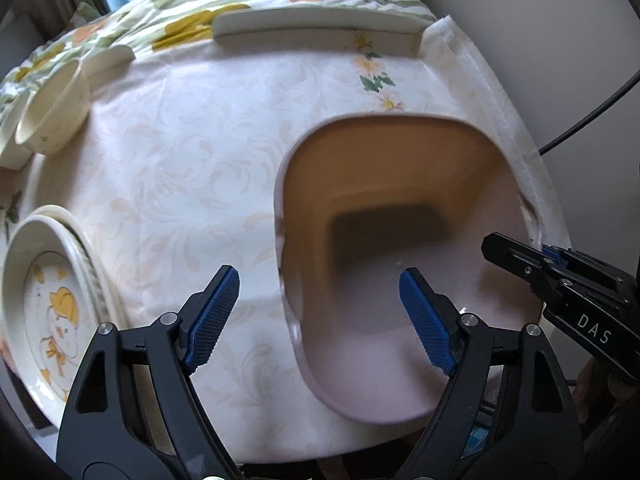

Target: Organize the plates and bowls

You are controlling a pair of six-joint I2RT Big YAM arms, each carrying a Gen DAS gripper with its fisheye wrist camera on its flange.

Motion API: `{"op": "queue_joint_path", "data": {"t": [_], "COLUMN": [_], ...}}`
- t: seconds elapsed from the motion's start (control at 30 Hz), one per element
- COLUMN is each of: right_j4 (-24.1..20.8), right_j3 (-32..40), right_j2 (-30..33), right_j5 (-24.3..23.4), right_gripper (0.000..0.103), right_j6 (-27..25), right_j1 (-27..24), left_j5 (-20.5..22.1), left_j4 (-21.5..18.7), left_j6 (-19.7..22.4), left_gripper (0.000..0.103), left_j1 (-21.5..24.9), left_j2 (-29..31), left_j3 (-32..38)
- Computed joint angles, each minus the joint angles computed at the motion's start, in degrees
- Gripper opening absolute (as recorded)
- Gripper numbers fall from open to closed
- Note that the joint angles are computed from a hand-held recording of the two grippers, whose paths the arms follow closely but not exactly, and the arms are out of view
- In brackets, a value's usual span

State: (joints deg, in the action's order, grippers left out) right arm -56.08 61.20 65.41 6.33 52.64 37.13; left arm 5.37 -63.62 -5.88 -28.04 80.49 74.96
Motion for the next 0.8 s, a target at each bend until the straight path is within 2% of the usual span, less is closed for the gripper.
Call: {"op": "queue_joint_path", "data": {"t": [0.07,0.1,0.17,0.2,0.23,0.47,0.5,0.53,0.57,0.6,0.63,0.7,0.8], "right_j4": [-1.3,-1.7,-2.8,-3.3,-3.6,-7.5,-7.7,-7.7,-7.3,-6.5,-5.5,-4.0,-3.0], "right_j3": [0.7,0.9,1.3,1.5,1.6,6.0,7.0,8.1,9.0,9.7,10.5,12.1,16.2], "right_j2": [-0.3,-0.5,-1.3,-2.0,-2.6,-5.4,-5.5,-5.3,-5.1,-4.9,-4.6,-3.5,0.1], "right_j5": [1.0,1.4,2.7,3.4,3.9,10.1,11.2,12.6,13.9,15.0,16.4,17.7,15.6], "right_gripper": [0.016,0.02,0.043,0.065,0.072,0.072,0.075,0.088,0.094,0.102,0.102,0.102,0.102], "right_j6": [-0.3,-0.4,-0.1,0.2,0.3,-0.9,-1.5,-2.4,-3.2,-4.0,-5.2,-7.6,-11.7], "right_j1": [0.6,0.8,1.4,1.9,2.2,6.5,7.3,8.3,9.1,9.7,10.5,11.2,11.1], "left_j5": [-1.3,-1.9,-4.0,-4.9,-5.7,-7.6,-8.3,-9.5,-11.0,-11.8,-12.4,-12.3,-11.4], "left_j4": [-0.6,-0.8,-1.0,-0.8,-0.7,0.0,0.6,1.4,2.4,3.0,3.8,2.6,1.5], "left_j6": [0.0,-0.1,0.0,0.1,0.1,-1.2,-1.3,-1.4,-1.6,-1.6,-1.4,-1.2,-0.3], "left_gripper": [0.081,0.081,0.081,0.081,0.081,0.081,0.086,0.091,0.103,0.103,0.103,0.103,0.103], "left_j1": [-0.3,-0.4,-0.7,-0.8,-0.8,1.7,2.3,2.7,3.1,3.7,4.8,7.2,11.3], "left_j2": [-0.8,-1.0,-2.7,-3.8,-4.7,-14.6,-16.2,-17.6,-18.9,-19.9,-21.1,-21.4,-21.9], "left_j3": [0.3,0.5,0.5,0.3,0.1,-0.2,-0.3,-0.3,-0.5,-0.7,-0.7,0.6,1.5]}}
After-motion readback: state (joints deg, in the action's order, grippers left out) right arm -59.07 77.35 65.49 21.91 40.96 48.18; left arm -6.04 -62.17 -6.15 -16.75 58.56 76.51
